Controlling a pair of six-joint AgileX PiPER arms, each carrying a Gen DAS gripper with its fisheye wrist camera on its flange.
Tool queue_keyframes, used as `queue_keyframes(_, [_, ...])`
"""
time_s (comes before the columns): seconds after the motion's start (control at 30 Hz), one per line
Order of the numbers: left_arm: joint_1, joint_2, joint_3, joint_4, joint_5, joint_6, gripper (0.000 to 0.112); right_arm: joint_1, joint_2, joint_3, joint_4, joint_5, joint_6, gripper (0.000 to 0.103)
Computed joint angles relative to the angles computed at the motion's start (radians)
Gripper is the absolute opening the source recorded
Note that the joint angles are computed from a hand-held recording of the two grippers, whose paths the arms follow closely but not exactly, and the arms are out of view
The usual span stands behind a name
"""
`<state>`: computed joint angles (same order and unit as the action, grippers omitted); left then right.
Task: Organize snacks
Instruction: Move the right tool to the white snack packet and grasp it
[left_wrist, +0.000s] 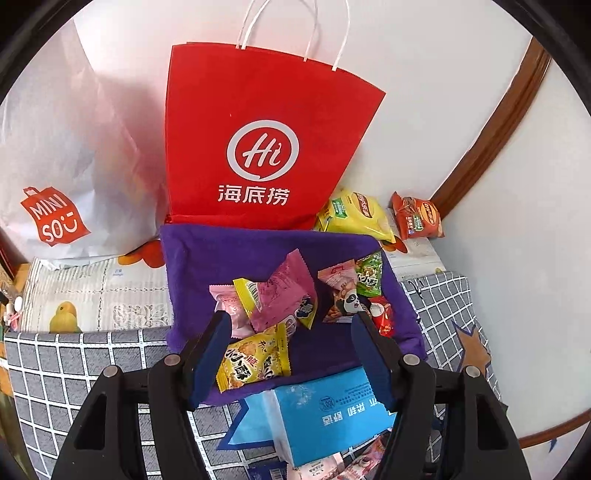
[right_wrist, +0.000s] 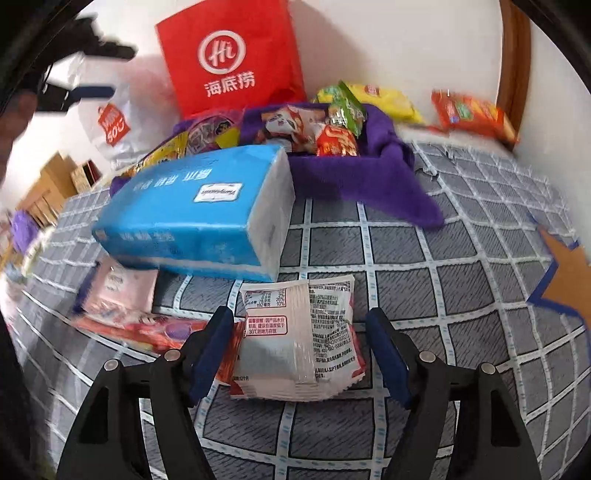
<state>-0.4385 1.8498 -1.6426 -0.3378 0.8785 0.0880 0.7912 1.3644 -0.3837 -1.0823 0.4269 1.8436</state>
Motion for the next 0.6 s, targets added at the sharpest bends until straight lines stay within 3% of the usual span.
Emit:
queue_keyframes(0.07, [0.000,-0.004,0.001,0.003,0.001,-0.007,0.065,0.010,0.017,-0.014,0.012,0.024,0.001,0.072])
queue_keyframes(0.23, [-0.010,-0.019,0.008,0.028,-0.010,-0.027,0.065,0.019,0.012,-0.011,0.022,0.060,0.017,0.058])
queue_keyframes(0.6, [-0.073,-0.015,-0.015,0.136,0.001,-0.105,0.065,-0.045,-0.019,0.016,-0.007,-0.006,0.033,0.056])
